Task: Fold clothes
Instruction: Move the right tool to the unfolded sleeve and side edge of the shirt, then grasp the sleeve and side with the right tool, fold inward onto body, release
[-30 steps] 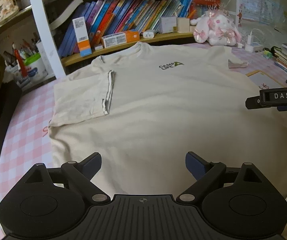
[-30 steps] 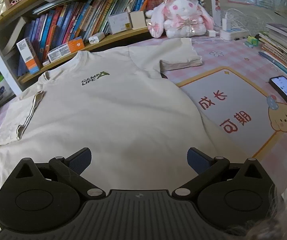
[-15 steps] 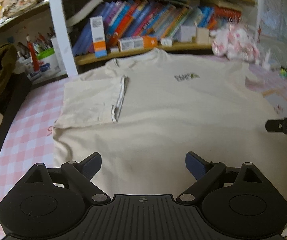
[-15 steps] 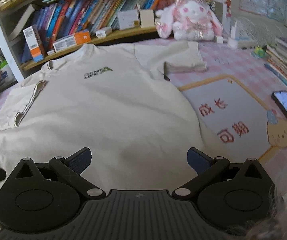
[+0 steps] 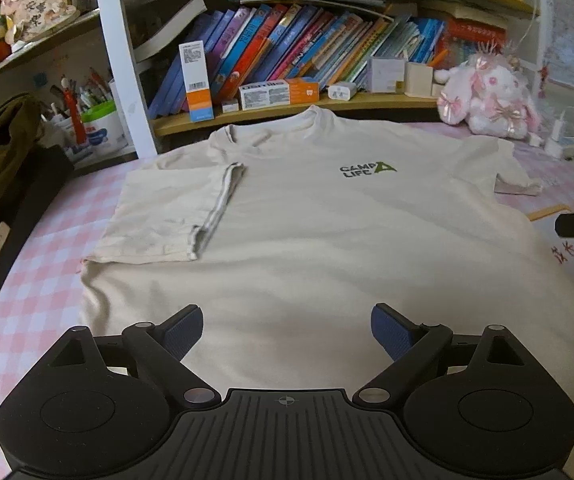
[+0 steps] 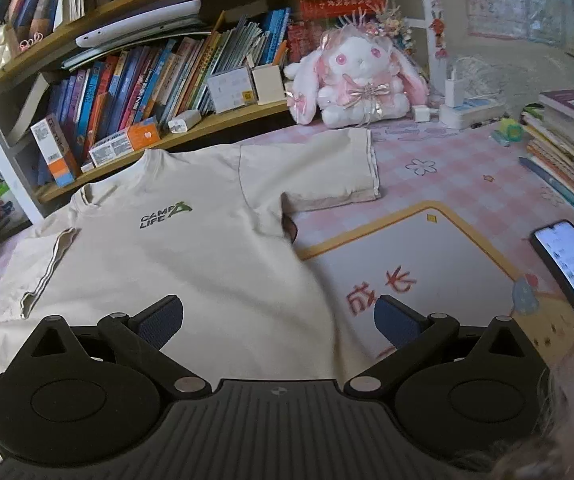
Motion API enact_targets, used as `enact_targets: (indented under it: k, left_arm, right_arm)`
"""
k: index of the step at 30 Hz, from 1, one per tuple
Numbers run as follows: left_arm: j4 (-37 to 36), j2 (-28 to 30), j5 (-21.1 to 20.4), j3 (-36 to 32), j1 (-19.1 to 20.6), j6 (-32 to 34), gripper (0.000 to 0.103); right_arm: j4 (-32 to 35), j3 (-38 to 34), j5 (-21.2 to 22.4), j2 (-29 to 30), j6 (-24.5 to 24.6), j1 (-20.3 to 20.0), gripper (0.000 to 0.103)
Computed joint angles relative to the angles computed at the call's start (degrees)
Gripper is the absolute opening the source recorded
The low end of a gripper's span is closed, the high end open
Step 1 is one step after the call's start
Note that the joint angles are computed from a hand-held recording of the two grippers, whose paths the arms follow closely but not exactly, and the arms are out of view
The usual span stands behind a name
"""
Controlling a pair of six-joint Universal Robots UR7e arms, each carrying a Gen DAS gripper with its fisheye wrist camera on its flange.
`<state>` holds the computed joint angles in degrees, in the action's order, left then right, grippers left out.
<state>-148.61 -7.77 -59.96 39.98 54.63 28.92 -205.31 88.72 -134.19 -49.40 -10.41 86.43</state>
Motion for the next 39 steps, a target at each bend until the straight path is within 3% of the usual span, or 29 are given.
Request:
enact_targets:
  k: [2, 6, 12, 18, 23, 28, 30, 35, 39]
  left_arm:
    - [-3.0, 0.2, 1.3, 2.0, -1.3, -0.6, 0.093]
    - [-5.2, 0.8, 4.8, 5.1, -3.6, -3.2, 0.093]
    - [-8.3, -0.1, 10.6, 9.9, -5.8, -8.0, 0.093]
    - [-9.2, -0.6, 14.9, 11.8, -6.7, -13.6, 0.093]
    - [-9.2, -0.9, 17.6, 12.5, -7.1, -17.9, 0.093]
    - [-7.3, -1.2, 18.1, 12.9, -7.2, -19.2, 0.093]
    - [-6.7, -1.4, 17.5, 13.1, -7.1, -18.9, 0.093]
    - [-5.9, -1.5, 16.1, 12.4, -6.0, -18.5, 0.093]
    - [-5.8, -2.0, 14.8, 12.3, -5.1, -17.8, 0.093]
  right_arm:
    - [3.5, 1.7, 3.6, -2.7, 1.3, -1.9, 0.103]
    - [10.7, 4.3, 15.2, -8.7, 6.0, -6.8, 0.103]
    - [23.6, 0.8, 35.0, -13.2, 21.8, -15.3, 0.099]
    - [33.9, -8.2, 44.9, -11.3, 34.0, -20.2, 0.084]
    - [37.8, -13.6, 46.4, -9.3, 39.8, -21.8, 0.068]
    - [37.5, -15.9, 44.6, -8.3, 45.5, -22.2, 0.062]
    - [38.0, -16.9, 42.6, -7.9, 46.5, -21.8, 0.056]
    - [39.7, -19.6, 34.4, -6.4, 46.0, -20.0, 0.022]
    - [38.4, -20.1, 29.6, -5.5, 45.8, -19.1, 0.012]
